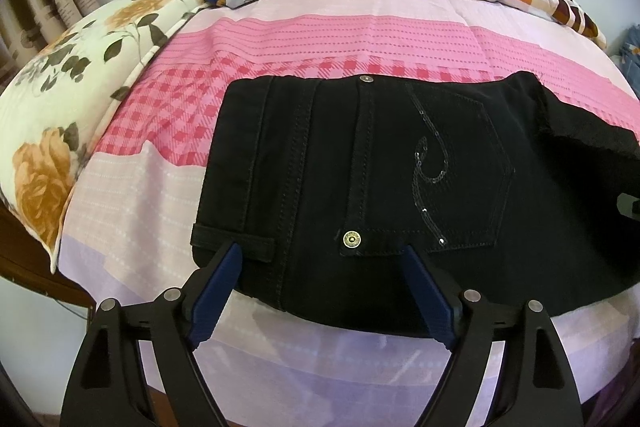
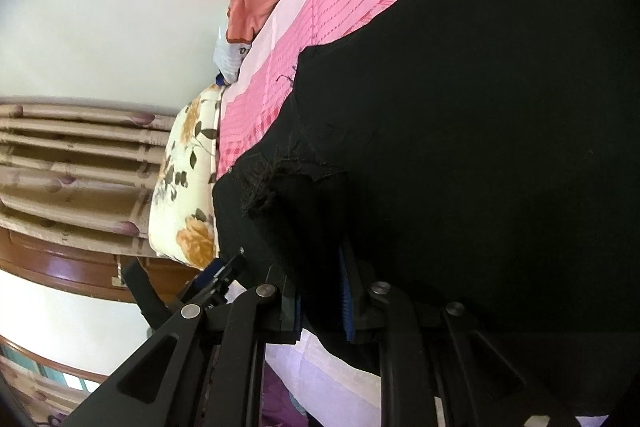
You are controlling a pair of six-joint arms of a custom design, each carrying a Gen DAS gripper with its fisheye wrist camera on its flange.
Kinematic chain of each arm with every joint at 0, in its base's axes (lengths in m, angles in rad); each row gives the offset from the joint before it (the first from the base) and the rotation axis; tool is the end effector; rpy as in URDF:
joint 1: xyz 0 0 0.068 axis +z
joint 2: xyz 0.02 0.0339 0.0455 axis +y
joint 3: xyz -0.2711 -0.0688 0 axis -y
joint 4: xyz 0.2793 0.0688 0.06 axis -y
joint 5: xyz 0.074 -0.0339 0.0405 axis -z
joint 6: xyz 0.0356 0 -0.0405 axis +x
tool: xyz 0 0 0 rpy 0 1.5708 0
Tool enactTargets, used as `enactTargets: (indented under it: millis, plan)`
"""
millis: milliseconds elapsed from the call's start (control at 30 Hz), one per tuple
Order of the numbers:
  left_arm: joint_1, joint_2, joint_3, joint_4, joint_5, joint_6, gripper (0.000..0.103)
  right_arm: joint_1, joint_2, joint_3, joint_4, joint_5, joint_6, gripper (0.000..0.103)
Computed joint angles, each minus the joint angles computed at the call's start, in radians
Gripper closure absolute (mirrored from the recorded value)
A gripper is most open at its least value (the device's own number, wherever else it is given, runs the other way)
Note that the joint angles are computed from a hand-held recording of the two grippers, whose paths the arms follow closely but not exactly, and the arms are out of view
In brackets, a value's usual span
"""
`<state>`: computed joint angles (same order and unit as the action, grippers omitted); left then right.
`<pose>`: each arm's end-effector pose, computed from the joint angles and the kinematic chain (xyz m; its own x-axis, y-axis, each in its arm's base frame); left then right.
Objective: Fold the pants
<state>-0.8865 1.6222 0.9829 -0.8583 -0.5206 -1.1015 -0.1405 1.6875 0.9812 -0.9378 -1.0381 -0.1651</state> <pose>0.2043 -0.2225 0.1611 -0.8641 -0.1647 -0.4755 -0.2687 0.9500 0.1591 0.2976 -0.0111 0.1553 -0.9960 0.0566 -0.0690 -0.0305 0.5103 0.8595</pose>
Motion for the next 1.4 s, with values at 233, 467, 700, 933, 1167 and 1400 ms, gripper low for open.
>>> enactTargets:
  millis: [233,467,700,933,1167,1400]
  plan:
    - [-0.001,0.005,0.003,0.000,0.000,-0.002,0.020,0.039,-0.010,-0.010,0.032,0.022,0.015,0.086]
    - [-0.004,0.009,0.007,-0.003,0.000,-0.004,0.019,0.063,-0.011,-0.013,0.036,0.041,0.005,0.079]
    - [-0.004,0.014,0.010,-0.004,0.001,-0.003,0.019,0.103,0.001,-0.005,0.015,0.034,-0.011,0.073]
    - [-0.005,0.023,0.019,-0.007,0.000,-0.004,0.019,0.108,0.037,0.020,-0.061,-0.021,-0.081,0.064]
    - [-0.008,0.022,0.009,-0.009,0.001,0.003,0.017,0.106,0.055,0.038,-0.126,-0.056,-0.147,0.056]
    - [-0.010,0.031,0.020,-0.013,0.000,0.001,0.016,0.094,0.111,0.071,-0.226,-0.094,-0.251,0.049]
